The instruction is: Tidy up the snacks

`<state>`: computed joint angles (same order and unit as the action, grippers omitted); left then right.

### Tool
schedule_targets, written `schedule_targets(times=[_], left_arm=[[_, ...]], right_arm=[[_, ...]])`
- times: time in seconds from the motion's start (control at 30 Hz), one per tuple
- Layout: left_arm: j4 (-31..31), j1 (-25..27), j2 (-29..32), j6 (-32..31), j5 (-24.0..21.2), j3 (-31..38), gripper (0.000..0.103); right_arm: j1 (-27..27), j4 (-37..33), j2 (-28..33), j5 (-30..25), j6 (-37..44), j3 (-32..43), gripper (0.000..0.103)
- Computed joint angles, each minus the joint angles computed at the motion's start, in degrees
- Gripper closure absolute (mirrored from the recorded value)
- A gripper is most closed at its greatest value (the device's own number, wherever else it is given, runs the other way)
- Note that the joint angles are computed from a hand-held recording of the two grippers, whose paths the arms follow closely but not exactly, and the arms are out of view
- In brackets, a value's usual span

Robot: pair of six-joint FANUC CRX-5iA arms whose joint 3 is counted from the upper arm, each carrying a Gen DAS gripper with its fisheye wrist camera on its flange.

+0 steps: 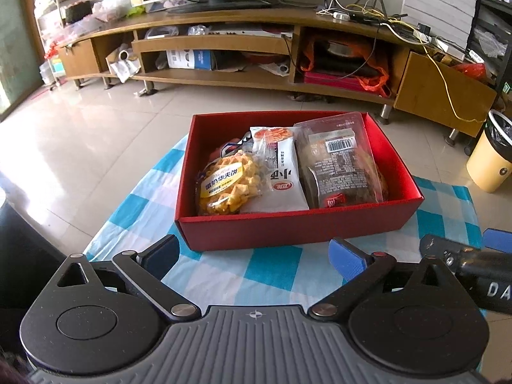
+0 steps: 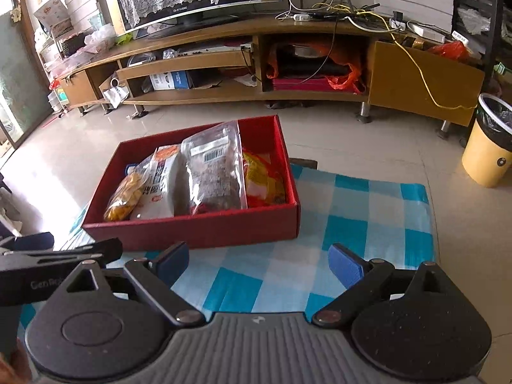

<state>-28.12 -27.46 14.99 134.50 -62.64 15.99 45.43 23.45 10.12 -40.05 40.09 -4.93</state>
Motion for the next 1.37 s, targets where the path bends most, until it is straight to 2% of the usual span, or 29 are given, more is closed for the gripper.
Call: schedule_targets(times=[0.47,0.77,1.37], left_arm=[[-5.2,-4.1,-4.2,3.5,0.0,-3.4,0.002],[-5.1,-5.0,-7.8,4.8,2.8,-7.2,0.0],[-8.0,-7.6,-10.0,8.0,3.1,-9.6,0.0]], right_arm=[[2.5,3.1,-6.0,2.6,-4.6,-7.0,0.008],[3.9,6.0,-10.2,3.9,-7.6,-11.4,0.008],[4.5,6.5,-12.9,5.0,-8.4,-14.5,0.006]])
